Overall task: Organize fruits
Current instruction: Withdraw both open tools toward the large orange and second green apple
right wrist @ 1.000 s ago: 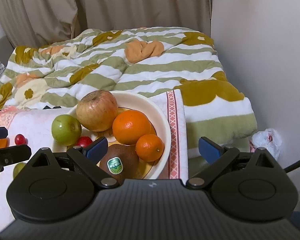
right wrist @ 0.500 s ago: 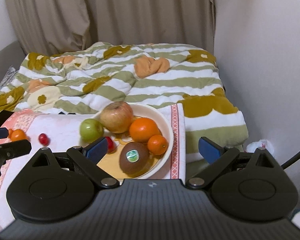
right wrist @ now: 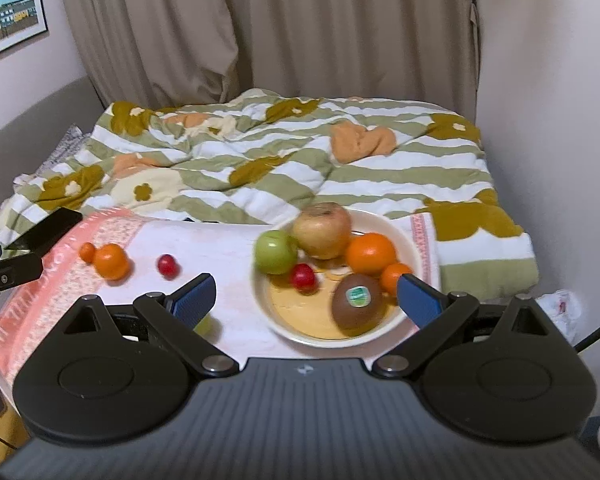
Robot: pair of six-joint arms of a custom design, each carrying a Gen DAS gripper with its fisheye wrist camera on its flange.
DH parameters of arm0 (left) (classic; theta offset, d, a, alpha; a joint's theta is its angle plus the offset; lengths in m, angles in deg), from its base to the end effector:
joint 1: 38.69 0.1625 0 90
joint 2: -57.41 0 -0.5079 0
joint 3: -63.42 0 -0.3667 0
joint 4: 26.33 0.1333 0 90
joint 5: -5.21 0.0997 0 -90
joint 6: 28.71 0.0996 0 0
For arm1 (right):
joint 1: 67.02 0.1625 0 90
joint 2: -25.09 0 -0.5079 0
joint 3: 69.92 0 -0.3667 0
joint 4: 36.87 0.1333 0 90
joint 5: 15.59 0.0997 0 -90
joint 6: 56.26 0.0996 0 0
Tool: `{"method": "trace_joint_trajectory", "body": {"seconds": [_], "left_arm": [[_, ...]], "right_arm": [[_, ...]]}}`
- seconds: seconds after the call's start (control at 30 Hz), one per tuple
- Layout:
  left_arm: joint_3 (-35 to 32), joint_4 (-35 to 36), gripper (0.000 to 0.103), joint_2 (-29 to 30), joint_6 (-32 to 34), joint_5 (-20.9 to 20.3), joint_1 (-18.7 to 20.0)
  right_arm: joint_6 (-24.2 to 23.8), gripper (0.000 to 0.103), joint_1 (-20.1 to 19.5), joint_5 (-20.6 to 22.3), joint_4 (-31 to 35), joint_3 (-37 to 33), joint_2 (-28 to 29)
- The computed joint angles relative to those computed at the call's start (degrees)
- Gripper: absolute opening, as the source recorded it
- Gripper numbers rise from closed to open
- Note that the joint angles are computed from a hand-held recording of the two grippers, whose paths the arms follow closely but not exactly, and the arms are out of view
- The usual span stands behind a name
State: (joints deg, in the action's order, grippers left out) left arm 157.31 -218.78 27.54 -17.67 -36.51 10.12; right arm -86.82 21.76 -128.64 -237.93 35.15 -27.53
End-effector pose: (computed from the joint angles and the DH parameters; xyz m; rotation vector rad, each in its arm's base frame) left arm -0.3181 -0.6788 0.0959 0.6878 2.2169 -1.0391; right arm 0.0802 -0.6639 0.3127 0.3235 -2.2612 1.0984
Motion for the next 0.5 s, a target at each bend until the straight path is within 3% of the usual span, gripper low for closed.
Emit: {"method": "trace_joint_trajectory", "body": {"seconds": [0.27,0.5], "left_arm": [[1.0,0.3,0.103,-3.8,5.0,-3.8,3.7],[-4.9,12.3,0.103,-5.4,8.8,-10.1,8.8]], "right_arm": [[2.6,0.103,4.0,-5.1,-2.7,-1.0,4.4],[12.4,0.103,7.3,-13.1,-2.8,-4.1,9.9]]}}
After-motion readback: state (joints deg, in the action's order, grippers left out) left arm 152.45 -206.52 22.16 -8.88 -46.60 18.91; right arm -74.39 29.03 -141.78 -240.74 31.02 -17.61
